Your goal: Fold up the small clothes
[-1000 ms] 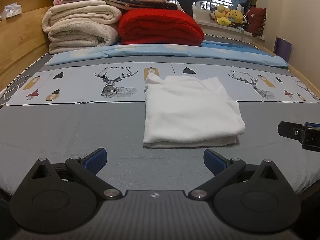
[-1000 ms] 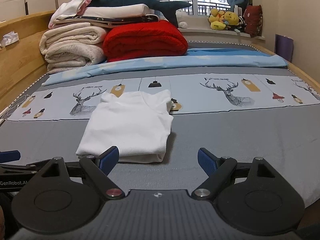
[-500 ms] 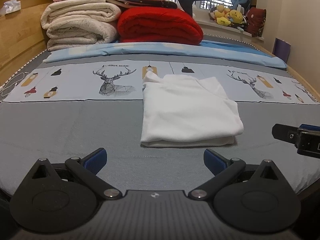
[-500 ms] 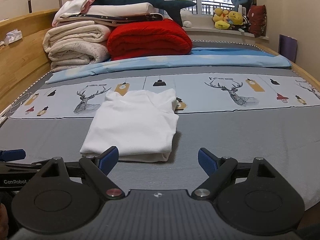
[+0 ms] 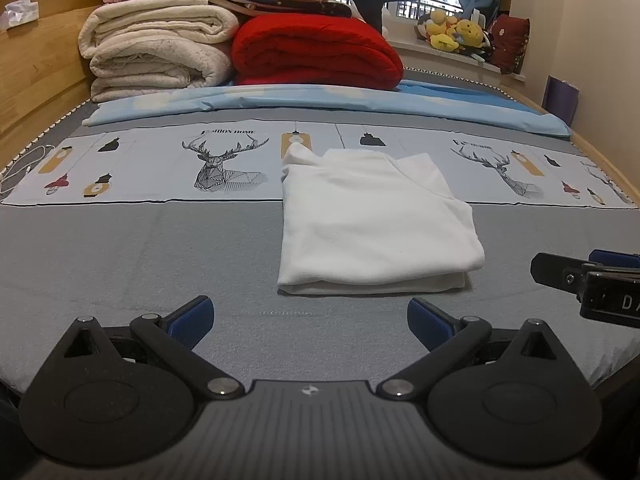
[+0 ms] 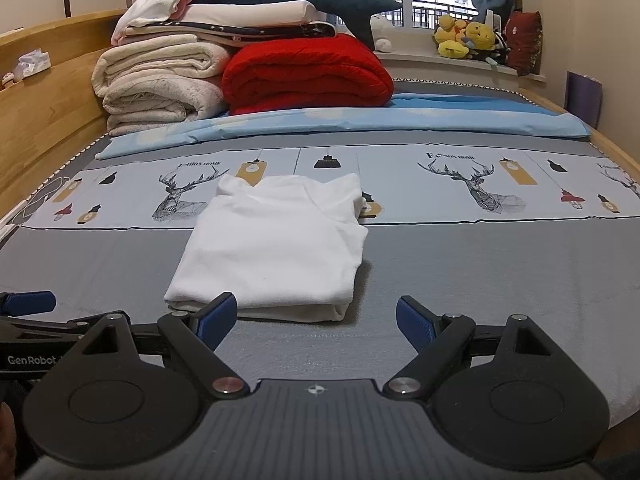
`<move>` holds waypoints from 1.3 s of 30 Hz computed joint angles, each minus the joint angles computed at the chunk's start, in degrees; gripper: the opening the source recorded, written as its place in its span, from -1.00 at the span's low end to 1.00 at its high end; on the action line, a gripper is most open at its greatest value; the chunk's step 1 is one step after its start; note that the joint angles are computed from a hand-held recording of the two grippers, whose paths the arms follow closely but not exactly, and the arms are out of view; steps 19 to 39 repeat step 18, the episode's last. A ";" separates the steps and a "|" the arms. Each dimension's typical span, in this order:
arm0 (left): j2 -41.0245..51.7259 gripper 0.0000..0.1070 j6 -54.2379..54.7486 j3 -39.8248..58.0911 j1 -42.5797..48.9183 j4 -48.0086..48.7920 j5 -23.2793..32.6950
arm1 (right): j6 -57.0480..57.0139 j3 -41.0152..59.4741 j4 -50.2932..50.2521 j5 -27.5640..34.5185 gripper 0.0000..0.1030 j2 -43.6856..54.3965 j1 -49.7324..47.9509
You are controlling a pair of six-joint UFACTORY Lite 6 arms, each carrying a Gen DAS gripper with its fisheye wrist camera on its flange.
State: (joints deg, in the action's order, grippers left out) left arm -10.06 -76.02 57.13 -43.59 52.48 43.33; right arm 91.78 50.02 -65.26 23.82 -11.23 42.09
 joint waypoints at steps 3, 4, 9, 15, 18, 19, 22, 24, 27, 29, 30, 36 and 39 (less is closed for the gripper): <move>-0.12 0.92 0.15 -0.21 -0.06 -0.02 -0.18 | -0.21 -0.23 0.09 -0.13 0.70 -0.23 -0.16; -0.15 0.92 0.21 -0.23 -0.05 -0.03 -0.27 | -0.17 -0.27 0.03 -0.19 0.70 -0.31 -0.18; -0.21 0.92 0.20 -0.38 -0.13 0.02 -0.40 | 0.81 -0.20 -0.70 0.24 0.71 -0.15 0.50; -0.48 0.92 0.28 -0.86 0.08 0.42 -0.93 | 1.25 0.08 -0.88 0.41 0.71 0.19 0.86; -0.67 0.92 0.22 -1.12 0.13 0.48 -1.02 | 1.11 0.47 -0.73 0.50 0.71 0.60 1.03; -0.67 0.92 0.22 -1.12 0.13 0.48 -1.02 | 1.11 0.47 -0.73 0.50 0.71 0.60 1.03; -0.67 0.92 0.22 -1.12 0.13 0.48 -1.02 | 1.11 0.47 -0.73 0.50 0.71 0.60 1.03; -0.67 0.92 0.22 -1.12 0.13 0.48 -1.02 | 1.11 0.47 -0.73 0.50 0.71 0.60 1.03; -0.67 0.92 0.22 -1.12 0.13 0.48 -1.02 | 1.11 0.47 -0.73 0.50 0.71 0.60 1.03; -0.67 0.92 0.22 -1.12 0.13 0.48 -1.02 | 1.11 0.47 -0.73 0.50 0.71 0.60 1.03; -0.67 0.92 0.22 -1.12 0.13 0.48 -1.02 | 1.11 0.47 -0.73 0.50 0.71 0.60 1.03; -0.67 0.92 0.22 -1.12 0.13 0.48 -1.02 | 1.11 0.47 -0.73 0.50 0.71 0.60 1.03; -0.67 0.92 0.22 -1.12 0.13 0.48 -1.02 | 1.11 0.47 -0.73 0.50 0.71 0.60 1.03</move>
